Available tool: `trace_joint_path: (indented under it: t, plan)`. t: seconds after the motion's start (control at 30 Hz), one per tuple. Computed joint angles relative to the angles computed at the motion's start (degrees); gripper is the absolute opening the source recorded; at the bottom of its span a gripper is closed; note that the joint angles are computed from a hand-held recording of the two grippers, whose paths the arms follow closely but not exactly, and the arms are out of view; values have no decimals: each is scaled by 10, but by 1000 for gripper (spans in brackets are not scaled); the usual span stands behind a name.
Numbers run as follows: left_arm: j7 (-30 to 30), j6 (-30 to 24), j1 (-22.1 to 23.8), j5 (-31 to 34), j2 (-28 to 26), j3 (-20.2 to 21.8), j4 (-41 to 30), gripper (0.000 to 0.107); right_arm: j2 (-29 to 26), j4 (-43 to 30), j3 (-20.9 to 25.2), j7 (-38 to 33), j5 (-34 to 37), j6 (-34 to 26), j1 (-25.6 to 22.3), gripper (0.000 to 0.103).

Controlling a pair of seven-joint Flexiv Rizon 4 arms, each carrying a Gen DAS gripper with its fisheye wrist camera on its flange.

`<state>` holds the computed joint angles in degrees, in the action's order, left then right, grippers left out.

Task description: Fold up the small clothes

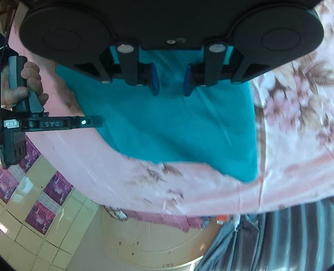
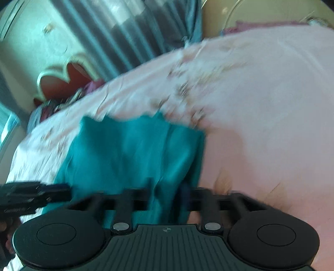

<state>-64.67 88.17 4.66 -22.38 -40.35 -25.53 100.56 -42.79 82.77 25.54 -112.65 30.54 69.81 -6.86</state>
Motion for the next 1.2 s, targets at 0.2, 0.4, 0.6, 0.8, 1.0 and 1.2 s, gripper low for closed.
trace_joint_path:
  t: [0.2, 0.4, 0.6, 0.8, 1.0, 1.2]
  plan:
    - [-27, 2, -41, 7, -31, 62, -65, 24, -35, -56, -3, 25, -5, -20, 4, 21]
    - [-29, -2, -29, 10, -52, 54, -82, 24, -43, -73, 2, 4, 7, -45, 0, 12]
    - [-54, 87, 14, 29, -63, 2, -58, 29, -59, -86, 15, -8, 7, -29, -3, 49]
    - [-68, 72, 11, 53, -75, 11, -78, 28, -49, -70, 15, -46, 19, 11, 2, 3]
    - [-68, 30, -5, 57, -99, 33, -117, 25, -48, -42, -23, -5, -30, 28, 30, 4]
    - [-29, -8, -20, 60, -128, 56, -193, 29, -46, -41, -62, 58, -89, 91, 64, 4]
